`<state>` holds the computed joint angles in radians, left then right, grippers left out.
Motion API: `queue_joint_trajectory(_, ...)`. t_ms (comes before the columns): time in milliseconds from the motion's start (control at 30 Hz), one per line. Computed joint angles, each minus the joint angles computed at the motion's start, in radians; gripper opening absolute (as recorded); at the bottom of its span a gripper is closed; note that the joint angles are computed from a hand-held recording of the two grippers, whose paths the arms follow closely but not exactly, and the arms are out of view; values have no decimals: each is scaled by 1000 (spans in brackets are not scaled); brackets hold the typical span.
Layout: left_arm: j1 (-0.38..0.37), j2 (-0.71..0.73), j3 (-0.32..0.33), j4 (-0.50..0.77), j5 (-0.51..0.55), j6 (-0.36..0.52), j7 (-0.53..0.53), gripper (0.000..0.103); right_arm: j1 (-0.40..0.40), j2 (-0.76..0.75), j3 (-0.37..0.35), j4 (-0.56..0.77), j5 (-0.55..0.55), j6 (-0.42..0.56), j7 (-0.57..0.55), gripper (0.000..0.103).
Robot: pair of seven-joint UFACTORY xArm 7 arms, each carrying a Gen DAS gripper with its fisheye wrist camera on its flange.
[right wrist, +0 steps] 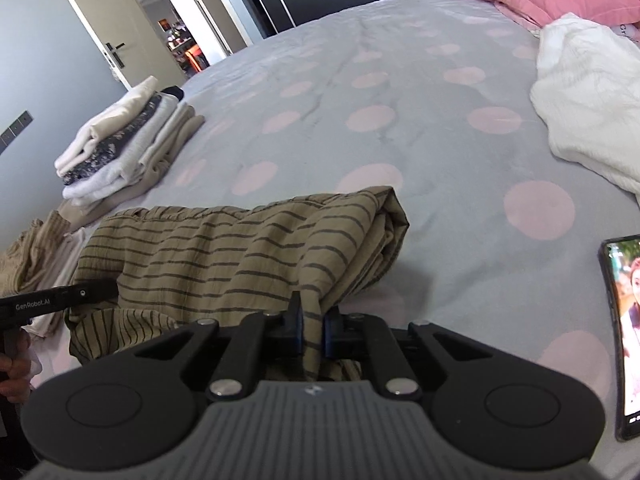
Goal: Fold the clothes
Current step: 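Lift the folded striped shirt with both grippers and carry it toward the clothes stack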
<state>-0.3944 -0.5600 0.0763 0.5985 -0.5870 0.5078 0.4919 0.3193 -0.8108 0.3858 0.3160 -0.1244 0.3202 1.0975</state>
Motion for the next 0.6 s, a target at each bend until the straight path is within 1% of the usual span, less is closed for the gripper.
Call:
queue_joint_trajectory(167, 12, -17, 29, 32, -5, 28, 9, 8, -17, 27, 17, 55, -12, 0, 4, 10)
queue_joint_trajectory(333, 49, -25, 64, 79, -7, 81, 22, 8, -30, 86, 25, 131, -22, -16, -4, 10)
queue_joint_trajectory(467, 106, -42, 76, 122, 31, 127, 31, 8, -51, 173, 42, 225, -46, -41, -26, 10)
queue_joint_trajectory(600, 177, -61, 91, 173, 93, 166, 41, 8, -67, 310, 55, 343, -65, -108, -44, 10)
